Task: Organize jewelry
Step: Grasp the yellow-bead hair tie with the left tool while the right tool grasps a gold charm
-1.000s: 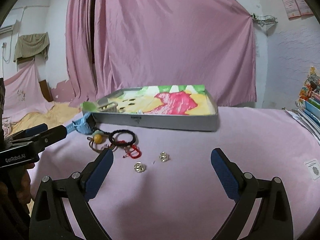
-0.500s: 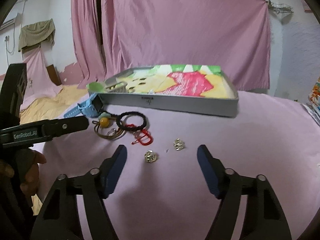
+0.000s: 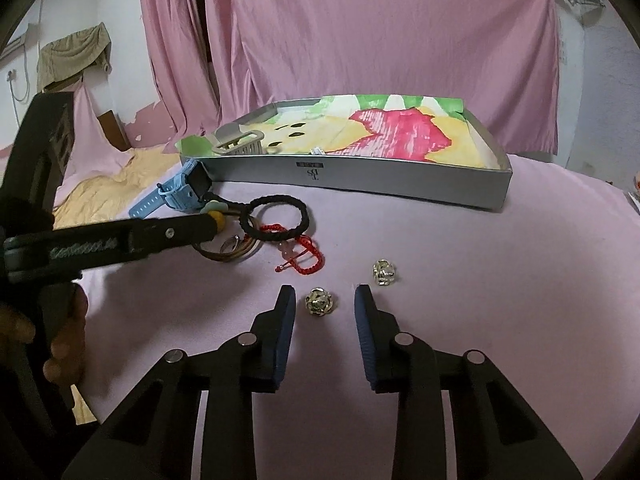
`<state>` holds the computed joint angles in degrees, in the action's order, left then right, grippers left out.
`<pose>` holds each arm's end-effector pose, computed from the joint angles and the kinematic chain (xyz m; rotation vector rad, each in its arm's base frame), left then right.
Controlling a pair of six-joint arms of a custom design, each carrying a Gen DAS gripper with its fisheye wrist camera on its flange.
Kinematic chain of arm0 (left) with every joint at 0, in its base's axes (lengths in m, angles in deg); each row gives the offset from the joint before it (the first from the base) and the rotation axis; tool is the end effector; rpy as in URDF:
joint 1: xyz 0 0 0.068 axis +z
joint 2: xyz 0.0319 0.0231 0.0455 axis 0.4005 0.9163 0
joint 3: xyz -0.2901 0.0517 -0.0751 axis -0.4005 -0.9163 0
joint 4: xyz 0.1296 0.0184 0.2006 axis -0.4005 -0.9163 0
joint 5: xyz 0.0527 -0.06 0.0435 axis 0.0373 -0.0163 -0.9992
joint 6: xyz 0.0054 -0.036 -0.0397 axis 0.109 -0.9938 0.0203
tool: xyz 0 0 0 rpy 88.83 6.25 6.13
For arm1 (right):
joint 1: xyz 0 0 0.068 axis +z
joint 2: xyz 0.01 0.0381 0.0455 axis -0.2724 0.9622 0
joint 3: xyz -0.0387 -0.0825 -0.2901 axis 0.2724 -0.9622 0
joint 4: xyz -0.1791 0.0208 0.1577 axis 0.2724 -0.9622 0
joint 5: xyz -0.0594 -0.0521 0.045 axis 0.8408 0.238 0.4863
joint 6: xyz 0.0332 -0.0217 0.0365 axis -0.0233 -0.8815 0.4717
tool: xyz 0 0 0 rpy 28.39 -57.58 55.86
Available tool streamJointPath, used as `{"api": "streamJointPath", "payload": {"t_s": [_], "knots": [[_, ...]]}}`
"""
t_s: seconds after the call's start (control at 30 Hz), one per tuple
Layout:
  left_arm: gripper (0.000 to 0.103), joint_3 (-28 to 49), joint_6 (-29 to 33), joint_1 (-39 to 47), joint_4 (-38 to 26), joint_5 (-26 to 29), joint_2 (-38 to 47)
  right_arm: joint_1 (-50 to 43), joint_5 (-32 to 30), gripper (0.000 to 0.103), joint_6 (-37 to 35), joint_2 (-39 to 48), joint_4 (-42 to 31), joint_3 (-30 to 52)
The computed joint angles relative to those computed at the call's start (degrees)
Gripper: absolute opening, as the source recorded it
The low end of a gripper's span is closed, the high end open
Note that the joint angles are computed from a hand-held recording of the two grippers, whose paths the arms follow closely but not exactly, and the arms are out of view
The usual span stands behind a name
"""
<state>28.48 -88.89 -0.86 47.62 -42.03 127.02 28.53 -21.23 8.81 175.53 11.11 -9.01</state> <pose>0.3465 -0.1698 0.1667 0.5157 2.4069 -0.6293 0.2081 0.1740 0.1535 0.3217 2.2642 0.0194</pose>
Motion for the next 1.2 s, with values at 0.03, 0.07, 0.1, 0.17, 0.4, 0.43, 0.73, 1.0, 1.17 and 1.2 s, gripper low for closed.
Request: {"api": "streamJointPath", "payload": {"t_s": [0.03,0.07,0.1,0.17,0.4,0.43,0.73,1.0,1.17,1.2], "knots": [[0.036,0.7,0.1,-0.4,-0.8,-1.2,0.2,0.0,-0.1,0.027,0.0,0.0,0.1,0.0],[0.033,1.4,0.3,-0.9,-1.6,-2.4,0.4,-0.1,-0.2,0.027,0.0,0.1,0.2,0.0],[0.031,1.7,0.5,-1.0,-2.1,-2.7,0.5,-0.2,-0.3,0.026,-0.1,0.1,0.2,0.0],[0.024,2.3,1.0,-1.6,-2.9,-4.0,0.7,-0.5,-0.7,0.021,-0.2,0.3,0.2,0.2],[0.017,1.5,1.6,-1.7,-2.7,-3.4,0.2,-0.6,-0.9,0.014,-0.8,0.6,-0.3,0.8],[0.017,1.2,1.6,-1.6,-2.6,-3.2,0.0,-0.6,-1.0,0.013,-0.9,0.6,-0.1,0.7],[0.017,-5.2,2.9,-0.4,1.7,-0.6,-4.4,0.4,0.2,0.012,-2.2,-0.4,4.2,-1.7],[0.017,-6.9,3.6,0.1,4.6,0.0,-9.6,0.7,1.6,0.012,-3.8,-4.0,5.5,-3.0],[0.017,-2.3,2.0,-0.9,5.0,-2.5,-8.4,-2.9,0.7,0.012,-8.4,-8.5,5.2,-2.6],[0.017,-0.6,1.6,-1.1,4.8,-3.0,-7.5,-4.0,0.2,0.012,-9.4,-9.1,5.1,-2.4]]}}
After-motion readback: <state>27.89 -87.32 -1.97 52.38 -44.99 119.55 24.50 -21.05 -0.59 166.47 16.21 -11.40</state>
